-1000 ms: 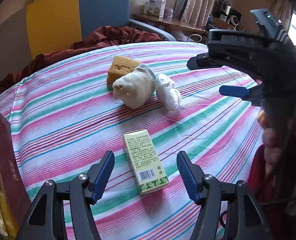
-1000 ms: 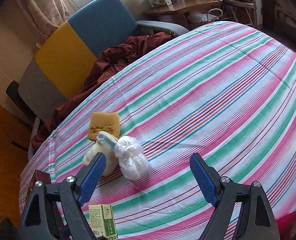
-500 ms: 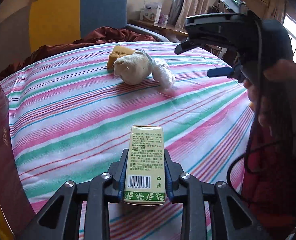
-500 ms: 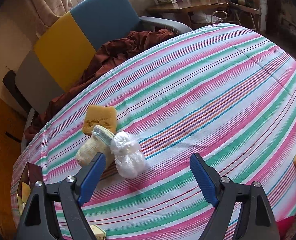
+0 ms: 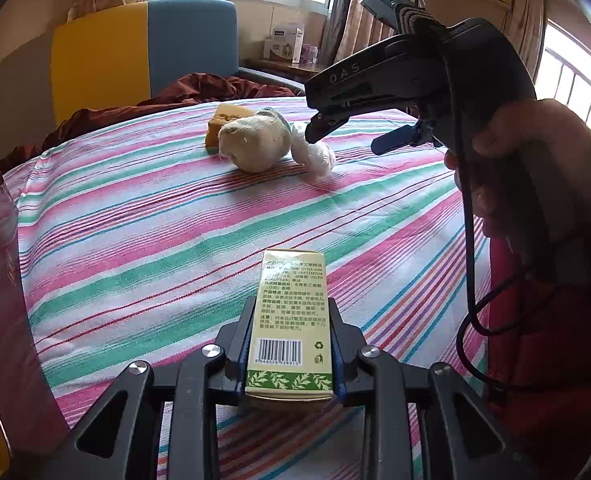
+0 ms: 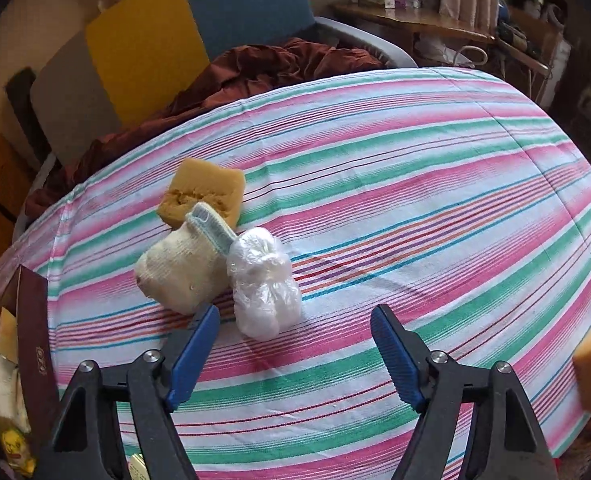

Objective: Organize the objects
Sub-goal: 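Grasp the green box with the left tool while right tool grasps the white wrapped item, then carry the green box toward the gold tray with the left tool while right tool holds the wrapped item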

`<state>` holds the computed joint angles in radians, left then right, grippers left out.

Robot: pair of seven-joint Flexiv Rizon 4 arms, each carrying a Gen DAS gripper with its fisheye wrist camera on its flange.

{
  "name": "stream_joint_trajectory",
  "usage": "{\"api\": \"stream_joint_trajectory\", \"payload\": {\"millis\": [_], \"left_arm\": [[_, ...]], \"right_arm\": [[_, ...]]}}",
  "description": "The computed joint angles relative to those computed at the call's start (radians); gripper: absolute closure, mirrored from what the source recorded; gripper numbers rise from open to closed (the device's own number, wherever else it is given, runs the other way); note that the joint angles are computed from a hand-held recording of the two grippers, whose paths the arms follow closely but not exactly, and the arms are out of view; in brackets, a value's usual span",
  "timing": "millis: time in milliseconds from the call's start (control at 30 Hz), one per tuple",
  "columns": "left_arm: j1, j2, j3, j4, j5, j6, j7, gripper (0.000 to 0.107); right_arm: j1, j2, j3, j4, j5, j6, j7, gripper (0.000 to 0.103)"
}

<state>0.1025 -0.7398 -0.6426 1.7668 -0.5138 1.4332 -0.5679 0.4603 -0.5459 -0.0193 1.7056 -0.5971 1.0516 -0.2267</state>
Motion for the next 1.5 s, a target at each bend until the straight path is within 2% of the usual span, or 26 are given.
{"api": "stream_joint_trajectory", "payload": {"millis": [100,200,400,467,500,533,633,767,933,1067,1233,1500], "left_arm": [[0.021,-0.003,-0.025,0.010,-0.006,0.004,0.007,0.077],[0.035,-0.008,-0.042,0.015,-0.008,0.005,0.011,0.077],[0.045,-0.017,-0.057,0.013,-0.006,0.007,0.009,0.077],[0.042,-0.018,-0.055,0.012,-0.002,0.011,0.006,0.077],[0.039,-0.019,-0.053,0.011,0.002,0.013,0.004,0.077],[0.037,-0.019,-0.051,0.010,0.005,0.015,0.002,0.077],[0.035,-0.023,-0.048,0.003,0.012,0.013,-0.003,0.077],[0.038,-0.024,-0.049,0.007,0.022,0.021,-0.005,0.077],[0.025,-0.024,-0.036,0.003,0.045,0.035,-0.018,0.077],[0.020,-0.018,-0.027,0.010,0.064,0.046,-0.030,0.077],[-0.006,0.025,0.026,0.022,0.079,0.019,-0.060,0.077],[0.120,0.103,-0.118,0.133,0.025,0.033,0.003,0.077]], "right_arm": [[0.007,-0.020,0.004,-0.036,-0.008,-0.056,-0.047,0.036],[0.012,-0.036,0.001,-0.067,-0.015,-0.110,-0.079,0.038],[-0.009,-0.080,0.020,-0.130,0.025,-0.134,-0.165,0.040],[-0.011,-0.101,0.021,-0.156,0.039,-0.134,-0.194,0.047],[-0.010,-0.109,0.019,-0.165,0.041,-0.136,-0.207,0.060],[-0.013,-0.116,0.023,-0.176,0.050,-0.141,-0.229,0.068],[0.000,-0.107,0.005,-0.165,0.042,-0.122,-0.229,0.068],[0.008,-0.072,-0.014,-0.126,0.038,-0.122,-0.169,0.068],[-0.017,-0.084,0.023,-0.159,0.098,-0.217,-0.188,0.068],[-0.012,-0.096,0.021,-0.173,0.089,-0.240,-0.207,0.068],[-0.009,-0.097,0.020,-0.174,0.082,-0.253,-0.225,0.068],[-0.013,-0.099,0.020,-0.173,0.080,-0.241,-0.244,0.068]]}}
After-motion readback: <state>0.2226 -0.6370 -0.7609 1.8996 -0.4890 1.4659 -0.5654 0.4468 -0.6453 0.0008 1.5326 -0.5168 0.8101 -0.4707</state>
